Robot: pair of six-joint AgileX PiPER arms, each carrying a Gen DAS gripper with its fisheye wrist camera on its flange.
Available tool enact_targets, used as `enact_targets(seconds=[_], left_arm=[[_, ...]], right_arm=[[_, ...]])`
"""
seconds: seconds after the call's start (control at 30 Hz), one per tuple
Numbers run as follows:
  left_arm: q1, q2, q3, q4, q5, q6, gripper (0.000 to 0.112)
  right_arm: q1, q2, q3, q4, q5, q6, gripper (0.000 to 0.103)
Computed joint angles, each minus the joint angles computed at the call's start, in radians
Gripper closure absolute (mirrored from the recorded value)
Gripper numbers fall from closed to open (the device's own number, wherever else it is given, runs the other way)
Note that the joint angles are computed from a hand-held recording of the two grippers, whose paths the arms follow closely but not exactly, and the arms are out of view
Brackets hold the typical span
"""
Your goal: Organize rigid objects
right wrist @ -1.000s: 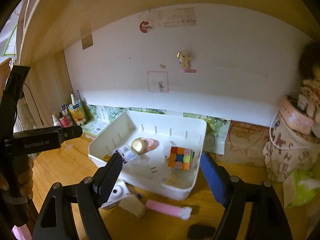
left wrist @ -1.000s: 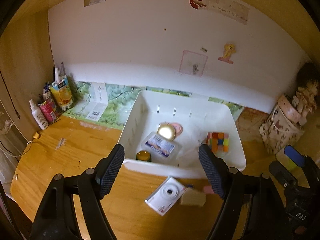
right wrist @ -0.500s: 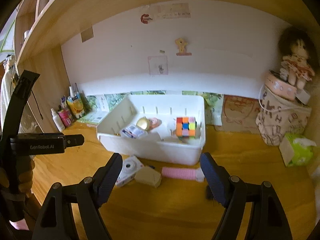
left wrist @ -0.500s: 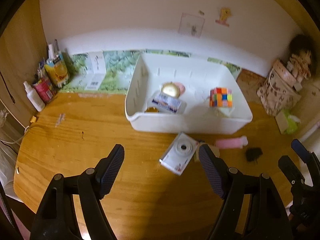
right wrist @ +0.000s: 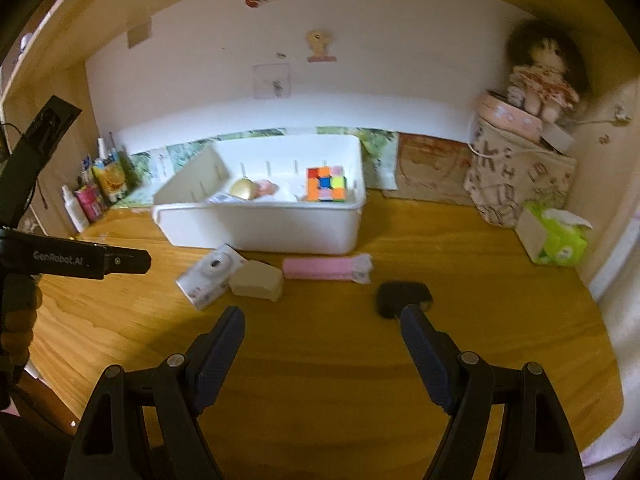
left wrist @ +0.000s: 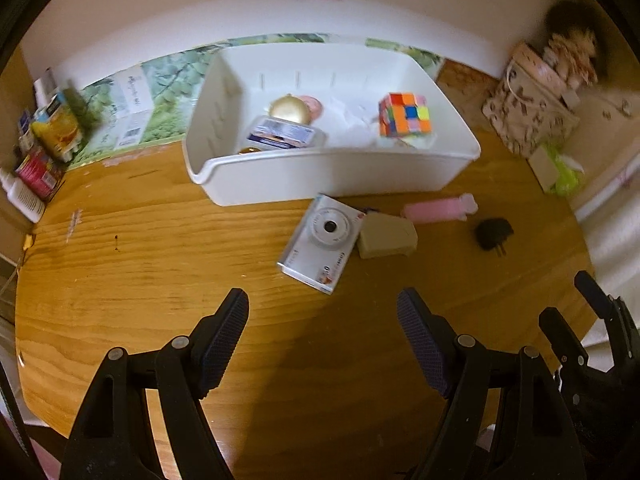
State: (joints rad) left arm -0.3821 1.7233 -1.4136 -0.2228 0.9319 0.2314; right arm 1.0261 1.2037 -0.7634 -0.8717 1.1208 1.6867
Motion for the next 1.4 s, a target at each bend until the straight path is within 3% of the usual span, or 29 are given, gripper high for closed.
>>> enact_targets(seconds=[0.17, 0.33, 0.6, 0.97, 1.17, 1.4], left_arm=[[-0.063, 0.025, -0.038, 0.055, 0.003, 0.002, 0.032], [-0.154, 0.077, -0.102, 0.156, -0.004, -0.029, 0.032], [-0.303, 0.175, -0.205, 0.341, -0.012, -0.049, 0.032], [-0.4, 0.385, -0.453, 0.439, 0.116, -0.019, 0.032], [-0.41, 0.496, -0.604, 0.429, 0.183, 0.007, 0.032], [-0.412, 0.582, -0.709, 0.391, 0.231, 0.042, 0.032]], right_arm=[[0.006, -0.022, 0.053, 0.014, 0.025, 0.035, 0.022], [-0.051, -0.053, 0.122, 0.016, -0.029, 0.029, 0.022], [-0.257, -0.089, 0.227, 0.002, -0.232, -0.05, 0.022], [-0.604, -0.037, 0.286, -0.009, -0.604, -0.236, 0.022], [-0.719, 0.028, 0.291, -0.02, -0.729, -0.292, 0.022], [-0.803, 0.086, 0.289, -0.019, -0.811, -0.332, 0.022]])
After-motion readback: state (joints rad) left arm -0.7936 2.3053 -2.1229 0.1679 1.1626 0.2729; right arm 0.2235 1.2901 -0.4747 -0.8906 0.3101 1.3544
